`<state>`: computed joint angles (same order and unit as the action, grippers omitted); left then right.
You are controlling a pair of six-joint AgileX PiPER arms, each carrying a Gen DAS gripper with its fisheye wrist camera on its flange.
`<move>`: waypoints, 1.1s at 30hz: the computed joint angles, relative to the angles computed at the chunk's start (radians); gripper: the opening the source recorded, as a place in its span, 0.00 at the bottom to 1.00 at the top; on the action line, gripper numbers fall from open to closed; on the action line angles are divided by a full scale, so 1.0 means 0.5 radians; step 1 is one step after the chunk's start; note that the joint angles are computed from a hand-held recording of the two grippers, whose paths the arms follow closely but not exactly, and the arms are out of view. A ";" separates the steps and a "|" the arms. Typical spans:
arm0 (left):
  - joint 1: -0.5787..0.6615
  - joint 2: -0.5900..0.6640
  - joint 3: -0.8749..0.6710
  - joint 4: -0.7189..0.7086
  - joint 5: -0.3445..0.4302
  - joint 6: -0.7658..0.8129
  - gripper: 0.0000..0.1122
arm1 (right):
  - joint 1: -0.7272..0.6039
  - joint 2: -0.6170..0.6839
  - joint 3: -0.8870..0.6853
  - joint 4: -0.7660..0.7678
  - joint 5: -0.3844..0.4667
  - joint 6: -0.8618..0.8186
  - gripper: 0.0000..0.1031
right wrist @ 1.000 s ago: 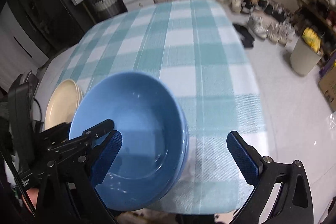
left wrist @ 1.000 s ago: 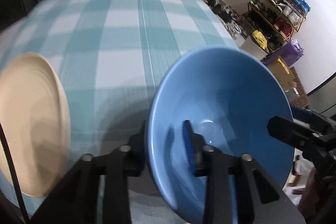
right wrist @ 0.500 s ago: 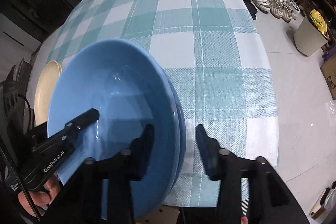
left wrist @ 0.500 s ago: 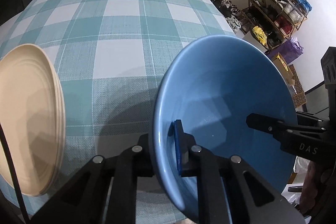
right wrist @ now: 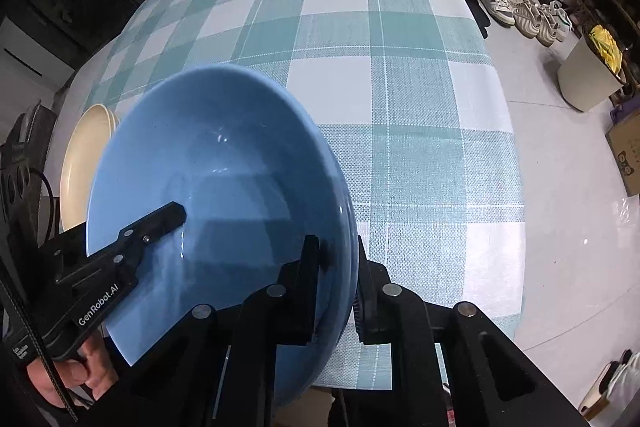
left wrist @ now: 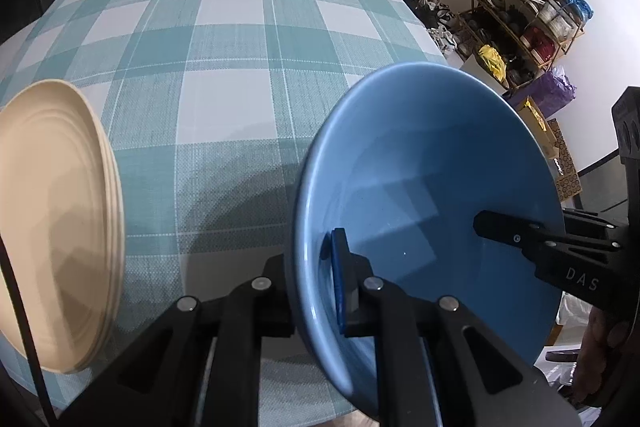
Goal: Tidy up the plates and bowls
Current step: 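Lift and carry the blue bowl stack with both tools over the cream plates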
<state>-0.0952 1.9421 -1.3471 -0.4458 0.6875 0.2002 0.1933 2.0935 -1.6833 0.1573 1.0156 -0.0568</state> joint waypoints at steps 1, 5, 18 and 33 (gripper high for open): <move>0.020 0.019 -0.029 -0.031 0.045 -0.001 0.09 | 0.007 -0.003 0.001 -0.014 -0.003 0.005 0.14; 0.001 0.060 -0.134 0.072 0.166 -0.068 0.10 | 0.008 0.008 -0.020 -0.020 0.016 0.011 0.14; -0.042 0.256 -0.592 0.350 0.721 -0.333 0.11 | 0.027 -0.017 0.021 -0.046 -0.025 -0.036 0.14; -0.140 0.270 -0.782 0.572 0.960 -0.501 0.12 | -0.098 0.005 0.001 0.213 -0.010 -0.121 0.12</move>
